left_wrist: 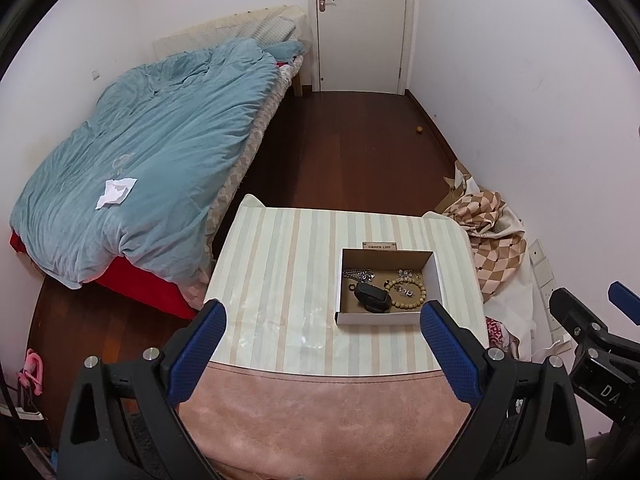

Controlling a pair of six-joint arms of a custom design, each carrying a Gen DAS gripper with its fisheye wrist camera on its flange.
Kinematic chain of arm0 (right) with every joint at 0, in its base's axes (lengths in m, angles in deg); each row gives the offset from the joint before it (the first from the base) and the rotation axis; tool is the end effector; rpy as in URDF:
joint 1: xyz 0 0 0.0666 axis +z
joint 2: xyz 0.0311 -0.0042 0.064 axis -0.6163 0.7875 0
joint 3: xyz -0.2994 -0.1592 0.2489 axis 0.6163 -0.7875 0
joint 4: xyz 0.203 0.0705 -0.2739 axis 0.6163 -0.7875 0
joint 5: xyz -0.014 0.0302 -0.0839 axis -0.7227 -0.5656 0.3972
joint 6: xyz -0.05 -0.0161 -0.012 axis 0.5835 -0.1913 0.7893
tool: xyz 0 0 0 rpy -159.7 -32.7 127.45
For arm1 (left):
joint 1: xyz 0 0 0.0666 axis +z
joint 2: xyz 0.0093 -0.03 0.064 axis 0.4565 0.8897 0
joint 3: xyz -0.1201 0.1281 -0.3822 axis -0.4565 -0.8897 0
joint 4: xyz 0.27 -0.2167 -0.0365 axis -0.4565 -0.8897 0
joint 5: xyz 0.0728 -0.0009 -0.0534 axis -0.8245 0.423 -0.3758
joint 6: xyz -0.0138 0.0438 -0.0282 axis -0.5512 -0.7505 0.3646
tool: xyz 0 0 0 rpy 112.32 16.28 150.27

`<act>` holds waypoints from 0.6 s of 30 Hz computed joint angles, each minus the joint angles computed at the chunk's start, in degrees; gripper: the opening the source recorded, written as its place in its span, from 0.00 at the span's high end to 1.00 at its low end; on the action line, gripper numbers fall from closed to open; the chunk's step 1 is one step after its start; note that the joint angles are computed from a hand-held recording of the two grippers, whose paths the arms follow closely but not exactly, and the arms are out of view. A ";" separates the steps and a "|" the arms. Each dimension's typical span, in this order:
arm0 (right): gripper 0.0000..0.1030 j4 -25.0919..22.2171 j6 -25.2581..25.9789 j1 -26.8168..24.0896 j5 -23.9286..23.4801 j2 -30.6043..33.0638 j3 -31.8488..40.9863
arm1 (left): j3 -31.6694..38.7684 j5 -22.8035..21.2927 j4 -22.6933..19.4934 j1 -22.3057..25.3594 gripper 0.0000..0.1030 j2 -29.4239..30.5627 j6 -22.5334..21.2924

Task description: Organize jewelry

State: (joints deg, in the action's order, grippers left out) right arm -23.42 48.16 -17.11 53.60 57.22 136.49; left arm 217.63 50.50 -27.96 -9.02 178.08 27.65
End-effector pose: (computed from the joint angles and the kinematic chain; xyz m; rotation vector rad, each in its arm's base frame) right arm 0.3922 0.1347 0.6047 0.3376 2.4433 -0.1432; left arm 0.4245 -0.2986 0.6159 0.2141 2.4874 -0.0494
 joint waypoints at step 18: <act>0.00 -0.05 0.12 0.58 -0.34 0.17 -0.44 | 0.69 -0.31 -1.04 -0.15 0.04 0.25 -0.47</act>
